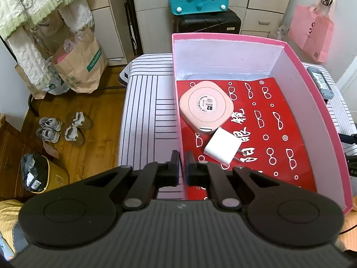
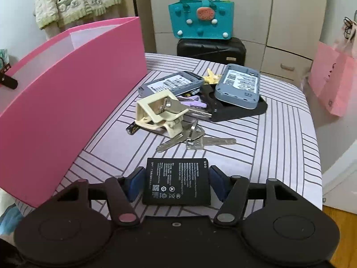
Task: Organize rigid objects
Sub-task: 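Return the right gripper to the table and grasp the black battery, then carry the black battery with the right gripper into the box and release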
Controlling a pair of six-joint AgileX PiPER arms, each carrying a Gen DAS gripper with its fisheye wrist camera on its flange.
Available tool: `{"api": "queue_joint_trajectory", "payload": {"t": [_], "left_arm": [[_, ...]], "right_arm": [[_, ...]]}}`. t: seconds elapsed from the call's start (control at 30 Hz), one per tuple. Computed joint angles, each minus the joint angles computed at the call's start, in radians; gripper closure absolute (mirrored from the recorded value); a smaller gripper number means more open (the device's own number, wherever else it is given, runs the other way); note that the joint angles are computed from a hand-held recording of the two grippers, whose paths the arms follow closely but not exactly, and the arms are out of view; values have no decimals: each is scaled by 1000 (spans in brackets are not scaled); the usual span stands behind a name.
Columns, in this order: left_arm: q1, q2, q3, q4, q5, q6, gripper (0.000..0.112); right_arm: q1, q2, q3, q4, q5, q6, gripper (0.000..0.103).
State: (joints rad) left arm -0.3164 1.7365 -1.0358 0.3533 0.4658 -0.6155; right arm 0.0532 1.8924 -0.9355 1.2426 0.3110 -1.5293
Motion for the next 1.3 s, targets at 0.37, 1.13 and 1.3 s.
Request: {"api": "queue_joint_trajectory", "payload": {"t": [0.37, 1.13, 1.3], "left_arm": [[3, -3, 6, -8, -9, 14, 107], [29, -17, 37, -77, -67, 113, 106], [41, -18, 40, -121, -76, 165, 105]], "right_arm": [[-36, -154, -6, -33, 139, 74, 36], [377, 297, -880, -861, 437, 786, 36], [410, 469, -1172, -1009, 620, 863, 36]]}}
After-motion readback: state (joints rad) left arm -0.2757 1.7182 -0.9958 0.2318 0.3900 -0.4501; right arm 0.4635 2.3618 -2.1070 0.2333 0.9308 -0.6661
